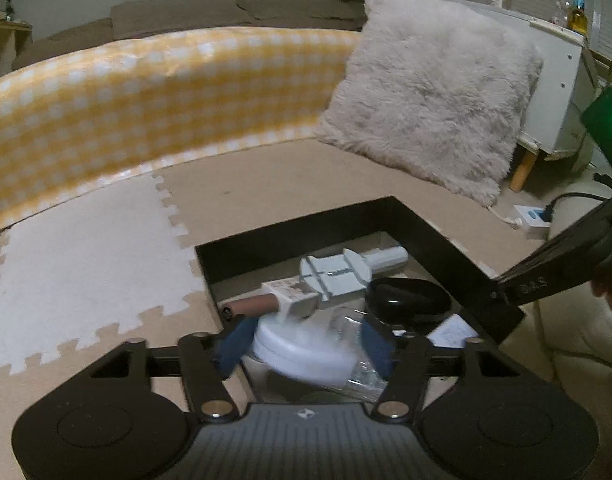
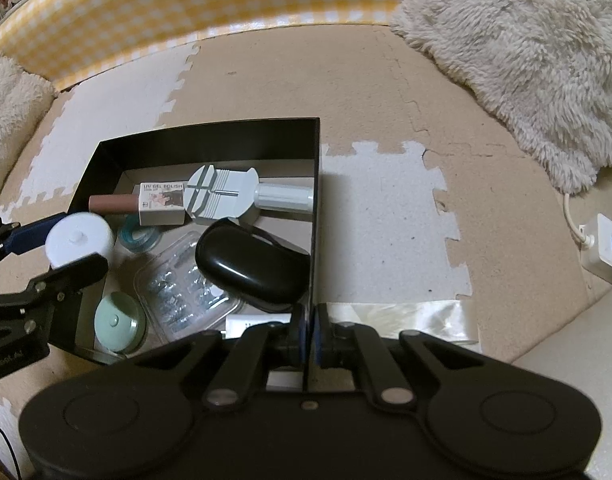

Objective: Organize rigid objects
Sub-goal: 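Carry the white tape measure into the black box and open the left tool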

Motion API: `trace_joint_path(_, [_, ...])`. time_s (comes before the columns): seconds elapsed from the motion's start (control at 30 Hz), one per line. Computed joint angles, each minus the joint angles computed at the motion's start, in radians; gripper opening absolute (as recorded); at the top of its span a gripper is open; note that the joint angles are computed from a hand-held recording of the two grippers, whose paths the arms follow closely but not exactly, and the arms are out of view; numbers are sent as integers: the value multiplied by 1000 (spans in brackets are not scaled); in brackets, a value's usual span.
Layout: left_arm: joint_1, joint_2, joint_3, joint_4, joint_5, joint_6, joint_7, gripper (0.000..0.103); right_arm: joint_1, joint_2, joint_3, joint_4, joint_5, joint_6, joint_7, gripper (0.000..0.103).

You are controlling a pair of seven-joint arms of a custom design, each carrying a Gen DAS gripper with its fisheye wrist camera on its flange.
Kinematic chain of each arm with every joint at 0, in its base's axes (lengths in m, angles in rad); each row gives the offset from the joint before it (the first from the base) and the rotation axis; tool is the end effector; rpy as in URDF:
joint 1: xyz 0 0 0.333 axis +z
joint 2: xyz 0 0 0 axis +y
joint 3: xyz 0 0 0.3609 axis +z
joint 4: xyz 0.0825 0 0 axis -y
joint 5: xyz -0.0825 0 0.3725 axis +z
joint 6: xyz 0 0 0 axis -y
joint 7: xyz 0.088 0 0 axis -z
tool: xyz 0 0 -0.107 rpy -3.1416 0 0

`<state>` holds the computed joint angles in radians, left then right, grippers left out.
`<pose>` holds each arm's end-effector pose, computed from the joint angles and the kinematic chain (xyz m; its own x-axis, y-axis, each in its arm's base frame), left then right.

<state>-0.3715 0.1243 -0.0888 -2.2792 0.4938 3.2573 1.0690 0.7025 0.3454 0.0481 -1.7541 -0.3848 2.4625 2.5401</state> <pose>0.4885 -0.2932 0.4496 -0.4728 -0.8794 0.0555 -0.6066 0.2791 -0.7444 0.5020 0.4634 0.4594 0.0504 -0.9954 -0.0815 -0.9024 -0.0104 -0.4308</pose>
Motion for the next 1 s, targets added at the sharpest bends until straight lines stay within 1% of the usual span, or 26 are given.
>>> trace_joint_path(0.03, [52, -3, -60, -1, -19, -6, 19, 80, 0, 0, 0, 0, 0, 0, 0, 5])
trace_joint_path(0.07, [73, -8, -84, 3, -10, -26, 7, 85, 0, 1, 1, 1, 2, -2, -3, 5])
trace_joint_path(0.1, [60, -11, -74, 7, -6, -43, 3, 88, -1, 2, 2, 3, 5, -6, -7, 5])
trace_joint_path(0.13, [73, -14, -96, 6, -44, -57, 41, 88, 0, 2, 2, 3, 5, -6, -8, 5])
trace_joint_path(0.2, [156, -19, -198, 3, -149, -85, 129, 89, 0, 2, 1, 3, 5, -5, -8, 5])
trace_joint_path(0.27, [181, -25, -234, 4, -219, -106, 178, 92, 0, 2, 1, 3, 6, -5, -8, 5])
trace_joint_path(0.33, [162, -32, -215, 6, -229, -123, 174, 99, 0, 2, 1, 2, 6, -5, -8, 5])
trace_joint_path(0.4, [157, -37, -214, 12, -261, -151, 190, 103, 0, 2, 0, 2, 6, -5, -8, 5])
trace_joint_path(0.47, [146, -40, -206, 19, -281, -177, 194, 103, 1, 2, 0, 2, 6, -5, -8, 5])
trace_joint_path(0.53, [128, -41, -187, 26, -272, -202, 163, 103, 1, 2, 0, 2, 6, -5, -8, 5])
trace_joint_path(0.63, [124, -40, -191, 33, -311, -232, 172, 103, 1, 2, 0, 2, 6, -5, -9, 5])
trace_joint_path(0.83, [126, -47, -208, 26, -421, -247, 227, 103, 0, 2, 1, 2, 7, -5, -9, 5])
trace_joint_path(1.0, [112, -64, -194, 14, -435, -243, 195, 103, 1, 10, 5, 19, 21, -44, -31, 7])
